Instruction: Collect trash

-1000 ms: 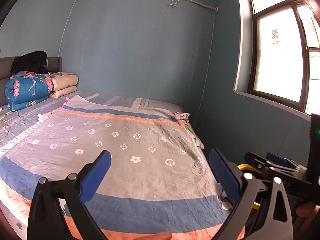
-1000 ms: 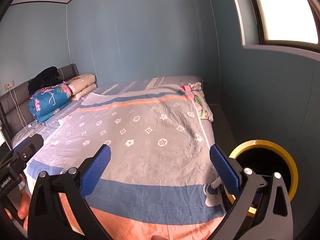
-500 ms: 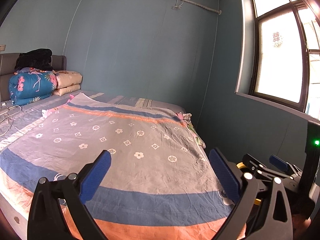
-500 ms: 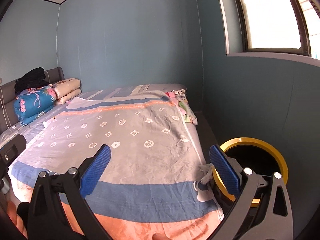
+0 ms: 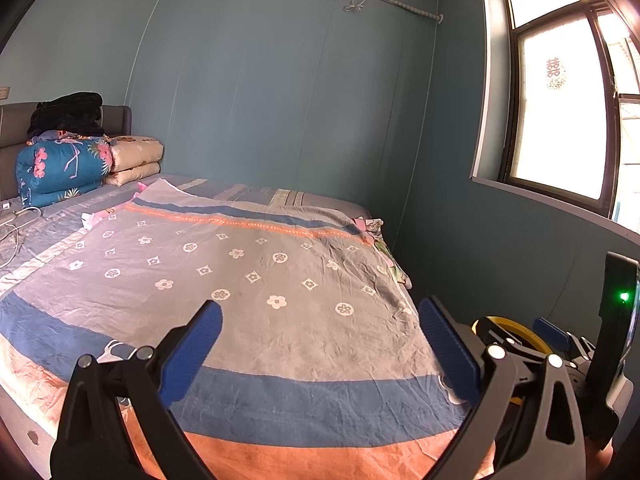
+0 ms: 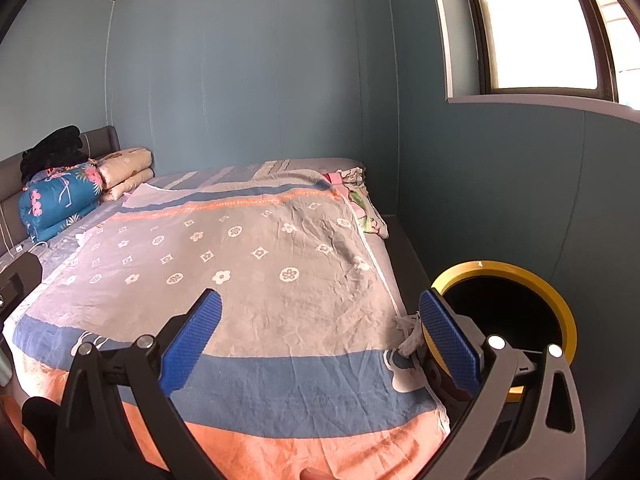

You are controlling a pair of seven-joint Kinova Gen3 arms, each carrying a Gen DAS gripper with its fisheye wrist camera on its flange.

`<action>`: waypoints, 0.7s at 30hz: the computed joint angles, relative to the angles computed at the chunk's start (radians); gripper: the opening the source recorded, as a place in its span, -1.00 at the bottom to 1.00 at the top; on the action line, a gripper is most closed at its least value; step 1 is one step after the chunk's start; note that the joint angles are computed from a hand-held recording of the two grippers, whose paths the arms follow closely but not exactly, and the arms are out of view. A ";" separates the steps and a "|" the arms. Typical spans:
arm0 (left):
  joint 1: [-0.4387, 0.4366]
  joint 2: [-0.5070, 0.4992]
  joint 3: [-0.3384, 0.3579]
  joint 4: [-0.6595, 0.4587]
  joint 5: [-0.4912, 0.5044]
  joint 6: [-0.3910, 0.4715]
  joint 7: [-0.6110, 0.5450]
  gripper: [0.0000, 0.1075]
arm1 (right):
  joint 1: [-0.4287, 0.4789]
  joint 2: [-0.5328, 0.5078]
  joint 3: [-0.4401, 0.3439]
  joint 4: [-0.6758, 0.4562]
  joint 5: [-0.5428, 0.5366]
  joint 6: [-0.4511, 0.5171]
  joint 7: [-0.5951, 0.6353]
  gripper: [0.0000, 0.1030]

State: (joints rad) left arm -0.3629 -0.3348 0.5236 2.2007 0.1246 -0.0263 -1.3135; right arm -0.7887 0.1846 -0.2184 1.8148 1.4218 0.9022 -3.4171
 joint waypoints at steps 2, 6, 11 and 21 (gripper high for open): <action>-0.008 -0.001 0.008 0.001 0.001 -0.003 -0.002 0.77 | 0.000 0.003 0.000 0.000 -0.001 0.001 -0.002 0.85; -0.012 0.004 0.015 0.000 0.002 -0.004 -0.007 0.77 | 0.000 0.005 0.002 0.000 -0.004 -0.003 -0.003 0.85; 0.012 0.016 -0.009 -0.003 0.000 0.000 -0.012 0.77 | -0.001 0.007 0.002 0.001 -0.005 -0.003 -0.003 0.85; 0.040 0.032 -0.036 -0.006 -0.004 0.004 -0.014 0.77 | -0.007 0.017 0.005 -0.001 -0.017 -0.002 -0.014 0.85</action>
State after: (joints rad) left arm -0.3230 -0.3032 0.4876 2.1947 0.1204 -0.0221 -1.3271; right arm -0.7956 0.2014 -0.2131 1.8139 1.4049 0.9002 -3.4316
